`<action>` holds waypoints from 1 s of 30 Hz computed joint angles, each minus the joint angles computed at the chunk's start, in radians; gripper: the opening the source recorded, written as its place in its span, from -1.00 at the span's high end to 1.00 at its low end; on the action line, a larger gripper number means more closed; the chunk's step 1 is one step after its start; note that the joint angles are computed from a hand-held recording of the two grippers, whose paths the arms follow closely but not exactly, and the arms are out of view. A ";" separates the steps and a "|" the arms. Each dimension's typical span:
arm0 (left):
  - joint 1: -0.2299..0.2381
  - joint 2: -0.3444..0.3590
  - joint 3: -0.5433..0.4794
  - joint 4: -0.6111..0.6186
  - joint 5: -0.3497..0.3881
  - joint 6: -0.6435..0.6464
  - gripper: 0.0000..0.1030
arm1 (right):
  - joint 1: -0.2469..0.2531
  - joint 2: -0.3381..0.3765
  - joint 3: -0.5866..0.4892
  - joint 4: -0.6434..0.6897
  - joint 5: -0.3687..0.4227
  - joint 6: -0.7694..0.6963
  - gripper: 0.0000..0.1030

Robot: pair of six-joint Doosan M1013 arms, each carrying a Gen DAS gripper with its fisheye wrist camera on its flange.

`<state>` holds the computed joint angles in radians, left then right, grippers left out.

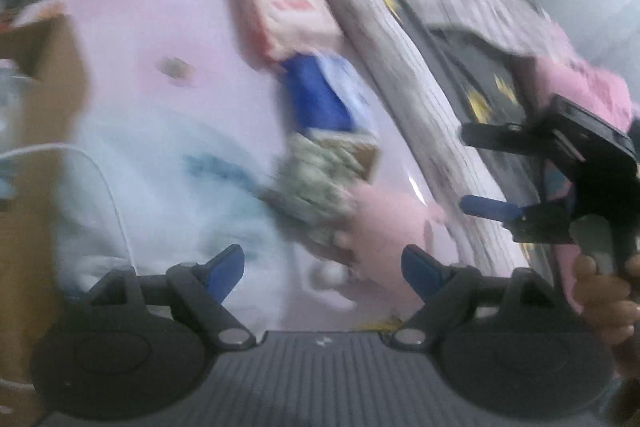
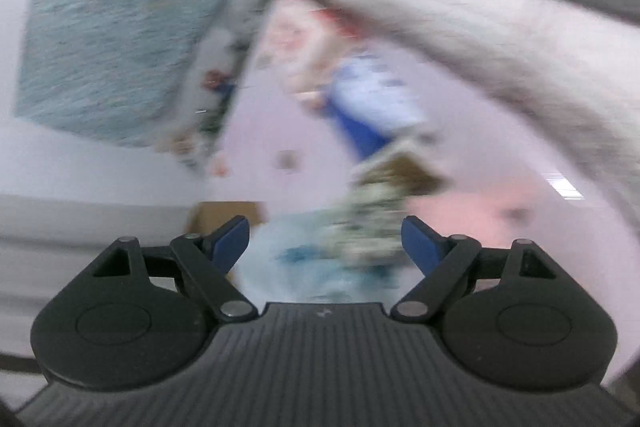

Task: Organize soft objects
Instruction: 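Move both tools back to the pile toward the pink pig plush, then grasp the pink pig plush with both grippers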

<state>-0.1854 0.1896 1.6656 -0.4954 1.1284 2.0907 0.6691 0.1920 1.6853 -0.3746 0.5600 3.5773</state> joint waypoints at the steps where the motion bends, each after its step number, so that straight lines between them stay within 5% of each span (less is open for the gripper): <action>1: -0.021 0.001 0.011 0.011 -0.006 -0.002 -0.69 | 0.004 -0.003 0.012 0.015 0.012 0.004 -0.62; 6: -0.107 0.016 0.044 0.068 -0.041 -0.034 -0.67 | -0.005 -0.014 0.086 0.139 0.007 -0.062 -0.62; 13: -0.157 0.077 0.023 0.108 -0.036 -0.115 -0.67 | -0.030 0.002 0.162 0.274 -0.132 -0.158 -0.62; 18: -0.174 0.107 0.007 0.128 -0.005 -0.173 -0.67 | -0.053 0.038 0.183 0.431 -0.248 -0.314 -0.63; 24: -0.194 0.111 0.005 0.162 -0.002 -0.205 -0.63 | -0.067 0.057 0.171 0.566 -0.246 -0.462 -0.44; 30: -0.204 0.103 0.004 0.154 0.010 -0.195 -0.63 | -0.059 0.041 0.194 0.564 -0.278 -0.413 -0.40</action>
